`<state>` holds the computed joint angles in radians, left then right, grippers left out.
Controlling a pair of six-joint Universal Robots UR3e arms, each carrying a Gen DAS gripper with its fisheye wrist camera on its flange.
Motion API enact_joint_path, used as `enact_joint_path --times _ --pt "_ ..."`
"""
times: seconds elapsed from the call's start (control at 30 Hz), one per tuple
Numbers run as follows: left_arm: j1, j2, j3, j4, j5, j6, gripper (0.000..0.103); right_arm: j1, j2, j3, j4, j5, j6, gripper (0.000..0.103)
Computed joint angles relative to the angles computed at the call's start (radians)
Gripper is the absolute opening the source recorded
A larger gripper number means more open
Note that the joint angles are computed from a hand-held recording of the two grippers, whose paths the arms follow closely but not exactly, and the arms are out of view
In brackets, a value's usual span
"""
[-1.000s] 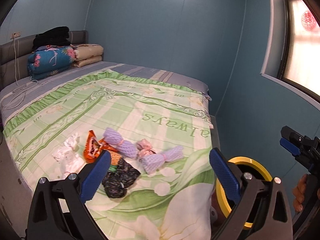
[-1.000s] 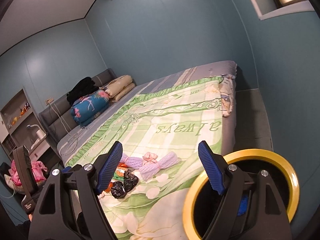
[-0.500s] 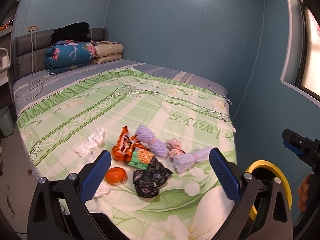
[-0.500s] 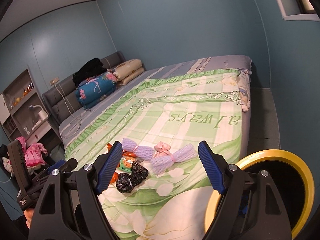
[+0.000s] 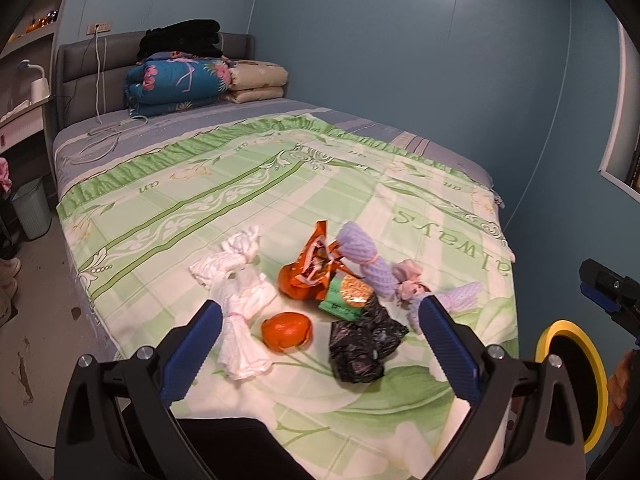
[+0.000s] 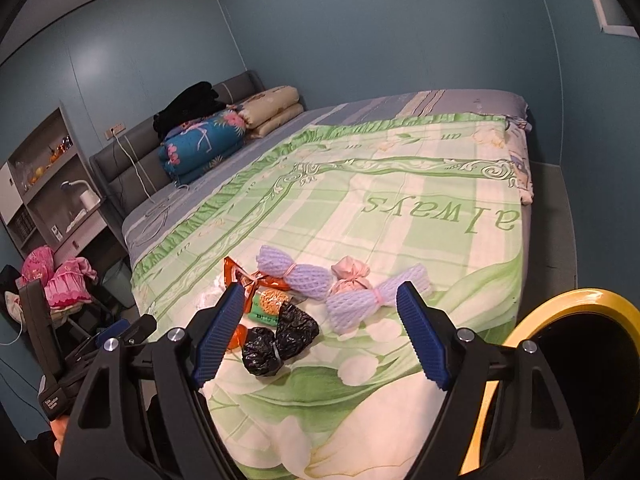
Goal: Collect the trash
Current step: 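Move both tools back over the trash on the bed, then grasp the white tissue with the left tool while the right tool grasps the green noodle snack bag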
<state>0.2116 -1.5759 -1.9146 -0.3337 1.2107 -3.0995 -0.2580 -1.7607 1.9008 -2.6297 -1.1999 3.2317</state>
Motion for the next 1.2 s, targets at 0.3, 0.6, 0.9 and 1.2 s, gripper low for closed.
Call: enact_joint_path --times 0.3,0.6,0.9,1.2 --pt "0.054 -0.056 -0.032 0.027 0.003 0.027 0.095 0.114 0.183 -0.067 -0.059 -0.076 0.019 0.075" --pt "0.081 -0.149 -0.016 0.026 -0.001 0.048 0.095 0.219 0.440 -0.257 -0.046 -0.133 0.030 0.075" --pt "0.098 -0.253 0.032 0.003 -0.005 0.065 0.095 0.304 0.722 -0.559 0.053 -0.165 0.027 0.075" --pt "0.106 -0.353 0.093 -0.026 -0.022 0.092 0.095 0.349 0.966 -0.893 0.224 -0.183 -0.003 0.075"
